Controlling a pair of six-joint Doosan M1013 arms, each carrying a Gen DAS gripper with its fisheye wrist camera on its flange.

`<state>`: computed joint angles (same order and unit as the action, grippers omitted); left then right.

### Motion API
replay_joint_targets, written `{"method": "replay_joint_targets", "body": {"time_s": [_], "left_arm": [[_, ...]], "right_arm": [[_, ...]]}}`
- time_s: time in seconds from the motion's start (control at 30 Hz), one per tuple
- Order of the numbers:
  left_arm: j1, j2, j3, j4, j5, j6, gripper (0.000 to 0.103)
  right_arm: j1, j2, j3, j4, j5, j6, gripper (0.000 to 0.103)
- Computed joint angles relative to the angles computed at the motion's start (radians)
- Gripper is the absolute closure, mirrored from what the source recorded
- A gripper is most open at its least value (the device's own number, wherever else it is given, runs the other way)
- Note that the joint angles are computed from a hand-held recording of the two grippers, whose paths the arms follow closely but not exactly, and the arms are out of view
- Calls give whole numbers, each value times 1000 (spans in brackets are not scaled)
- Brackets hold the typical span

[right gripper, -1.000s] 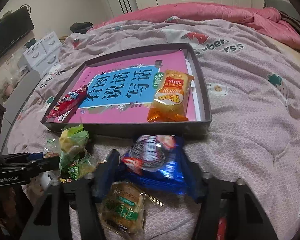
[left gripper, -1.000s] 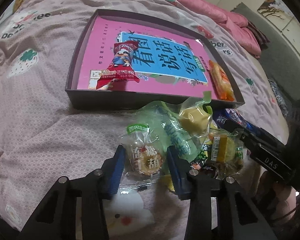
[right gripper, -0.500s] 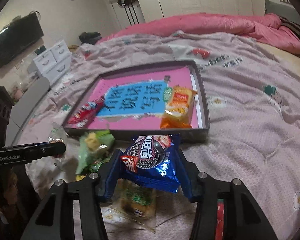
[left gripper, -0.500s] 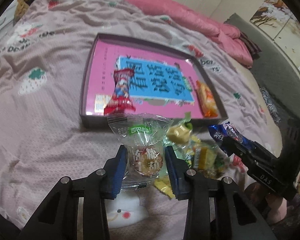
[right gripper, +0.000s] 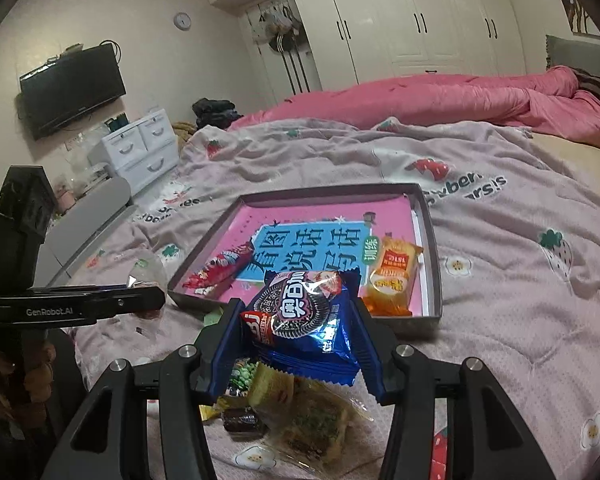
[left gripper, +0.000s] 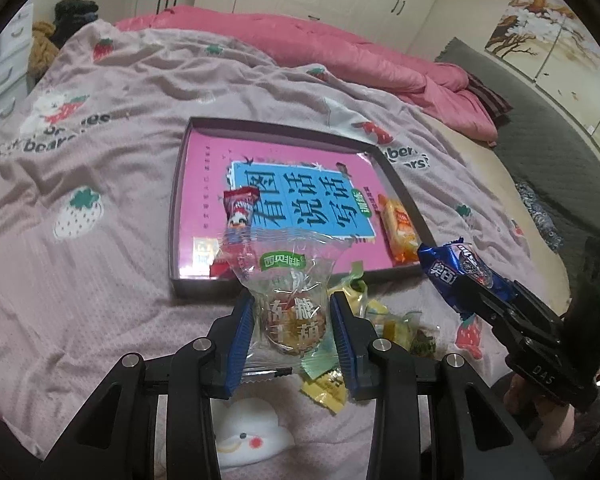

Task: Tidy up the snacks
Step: 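Carry the clear pastry bag and blue biscuit pack over the tray with both tools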

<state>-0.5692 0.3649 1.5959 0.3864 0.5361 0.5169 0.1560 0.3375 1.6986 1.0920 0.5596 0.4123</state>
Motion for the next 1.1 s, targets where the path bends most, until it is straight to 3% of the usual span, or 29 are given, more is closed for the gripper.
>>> {"method": "replay_joint_targets", "body": {"time_s": [0.7, 1.1], "left_arm": [[17, 42, -71, 92, 25, -63, 64], [26, 94, -137, 98, 60, -35, 64]], "right_arm": [[-2, 21, -30, 146, -33, -141, 51], [-13, 43, -61, 135, -83, -80, 51]]}}
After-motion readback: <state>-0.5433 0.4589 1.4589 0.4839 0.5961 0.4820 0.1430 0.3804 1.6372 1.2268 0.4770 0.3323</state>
